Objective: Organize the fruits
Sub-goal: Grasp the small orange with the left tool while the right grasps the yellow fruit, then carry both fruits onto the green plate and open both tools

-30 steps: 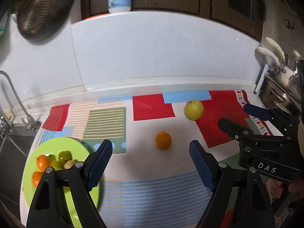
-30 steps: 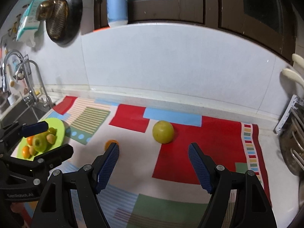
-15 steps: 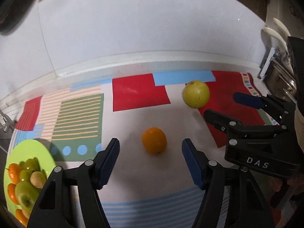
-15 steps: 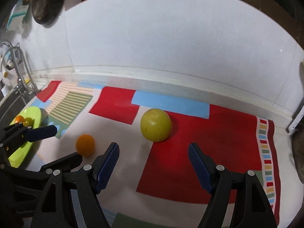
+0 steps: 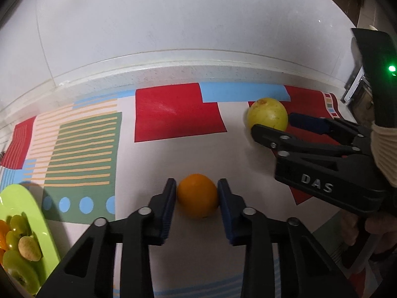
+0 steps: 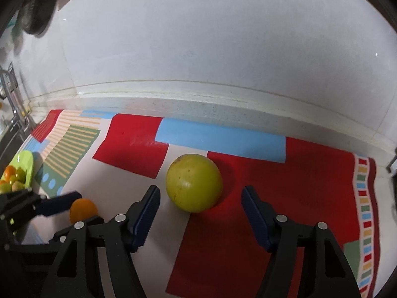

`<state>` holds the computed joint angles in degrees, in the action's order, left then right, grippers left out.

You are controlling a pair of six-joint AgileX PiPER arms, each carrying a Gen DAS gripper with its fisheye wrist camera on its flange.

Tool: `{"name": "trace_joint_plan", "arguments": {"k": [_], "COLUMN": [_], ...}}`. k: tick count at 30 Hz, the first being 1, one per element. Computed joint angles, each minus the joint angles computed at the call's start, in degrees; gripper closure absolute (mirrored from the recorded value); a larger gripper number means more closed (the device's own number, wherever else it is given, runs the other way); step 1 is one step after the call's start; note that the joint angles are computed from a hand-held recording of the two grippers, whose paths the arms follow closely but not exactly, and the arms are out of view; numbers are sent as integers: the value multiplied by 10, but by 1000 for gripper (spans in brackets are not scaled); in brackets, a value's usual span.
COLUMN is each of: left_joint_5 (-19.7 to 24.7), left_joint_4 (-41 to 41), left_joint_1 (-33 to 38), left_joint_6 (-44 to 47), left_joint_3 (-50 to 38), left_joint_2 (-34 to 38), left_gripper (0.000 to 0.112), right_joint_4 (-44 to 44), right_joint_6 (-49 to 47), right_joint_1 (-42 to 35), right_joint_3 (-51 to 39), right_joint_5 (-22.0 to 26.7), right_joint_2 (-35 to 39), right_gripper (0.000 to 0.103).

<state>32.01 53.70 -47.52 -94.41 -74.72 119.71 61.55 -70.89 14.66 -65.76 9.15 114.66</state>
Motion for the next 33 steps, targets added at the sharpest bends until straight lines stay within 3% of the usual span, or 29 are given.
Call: {"name": "trace_joint_plan", "arguments": {"k": [2, 8, 11, 18, 28, 33], "left_joint_5": [1, 7, 17, 33, 61, 88], "left_joint_4": [0, 16, 28, 49, 78, 95], "left_joint_1": [1, 4, 2, -5, -41, -74], "left_joint_6": [4, -14, -25, -43, -88, -117], "left_joint_3": [-1, 12, 21, 42, 88, 118], "left_joint_2": [-1, -13, -21, -41, -89, -125], "left_gripper": [79, 79, 79, 79, 79, 79], "right_joint_4": [-72, -89, -93, 37, 260, 309], "right_joint_6": [81, 114, 121, -1, -202, -230], "right_joint_1": [1, -2, 2, 5, 4, 13], "right_joint_3": [-17, -34, -29, 17, 131, 192], "right_joint_5": [10, 32, 21, 6, 6, 7], "right_joint_2": [13, 27, 24, -8, -111, -174], "right_gripper": [41, 54, 54, 54, 54, 54]}}
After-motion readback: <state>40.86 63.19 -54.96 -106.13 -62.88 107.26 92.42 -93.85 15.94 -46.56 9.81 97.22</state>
